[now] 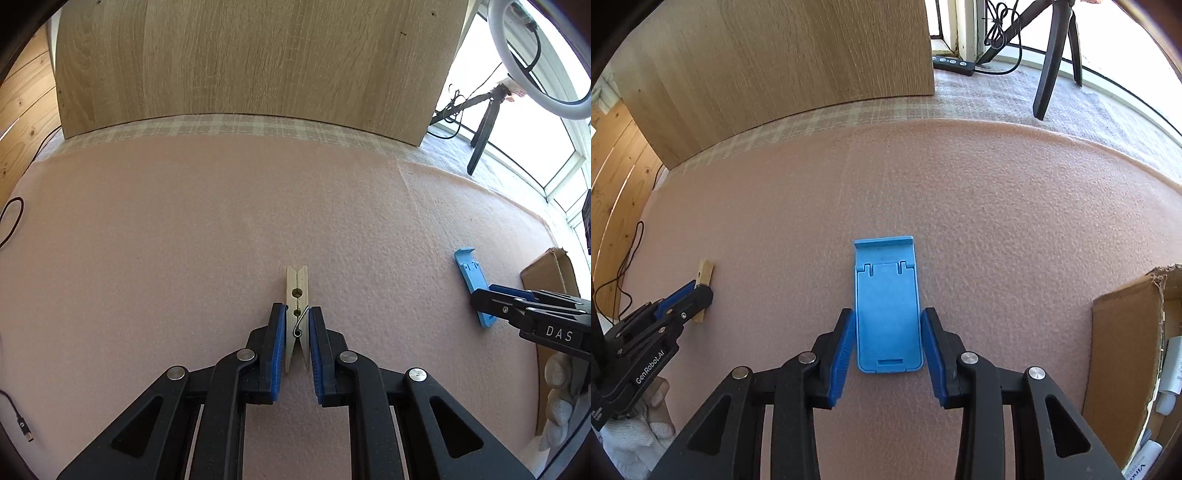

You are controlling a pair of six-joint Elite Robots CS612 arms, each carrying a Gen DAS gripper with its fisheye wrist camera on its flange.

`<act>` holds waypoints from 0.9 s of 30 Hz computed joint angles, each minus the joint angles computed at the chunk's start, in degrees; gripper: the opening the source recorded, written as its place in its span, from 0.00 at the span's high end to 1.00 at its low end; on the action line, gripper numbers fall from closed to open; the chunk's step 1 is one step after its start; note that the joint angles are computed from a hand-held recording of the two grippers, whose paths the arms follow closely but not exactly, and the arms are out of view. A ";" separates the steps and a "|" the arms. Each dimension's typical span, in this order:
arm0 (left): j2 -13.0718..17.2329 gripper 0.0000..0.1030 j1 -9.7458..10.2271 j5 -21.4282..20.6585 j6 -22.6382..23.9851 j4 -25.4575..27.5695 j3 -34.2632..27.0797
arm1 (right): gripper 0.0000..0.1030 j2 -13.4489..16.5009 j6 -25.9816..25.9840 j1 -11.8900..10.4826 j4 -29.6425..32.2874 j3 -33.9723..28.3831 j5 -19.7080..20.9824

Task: Organize objects
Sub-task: 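Grasp the wooden clothespin with the left gripper while the right gripper grasps the blue phone stand, then carry the clothespin and phone stand into the box and open both grippers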

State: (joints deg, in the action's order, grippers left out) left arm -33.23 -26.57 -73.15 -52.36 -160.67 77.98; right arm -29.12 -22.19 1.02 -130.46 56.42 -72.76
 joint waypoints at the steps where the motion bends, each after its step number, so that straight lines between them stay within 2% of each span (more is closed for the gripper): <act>1: -0.16 0.88 -0.22 -0.27 -0.58 -0.32 0.36 | 0.68 -0.26 0.63 -0.09 0.44 0.19 1.09; 6: -1.57 0.88 -1.43 -0.70 -2.20 -2.42 3.07 | 0.68 -1.71 3.33 -0.48 -0.90 2.53 4.74; 14: -3.83 0.88 -3.83 -0.03 -3.57 -5.45 6.21 | 0.68 -6.45 3.82 -2.81 -4.91 9.66 10.37; 21: -4.50 0.88 -5.39 0.98 0.62 -7.60 4.28 | 0.68 -11.21 4.26 -5.32 -11.62 16.33 12.60; 27: -2.24 0.87 -6.40 -0.37 6.33 -6.84 -2.51 | 0.68 -13.81 5.87 -8.12 -14.84 19.91 12.51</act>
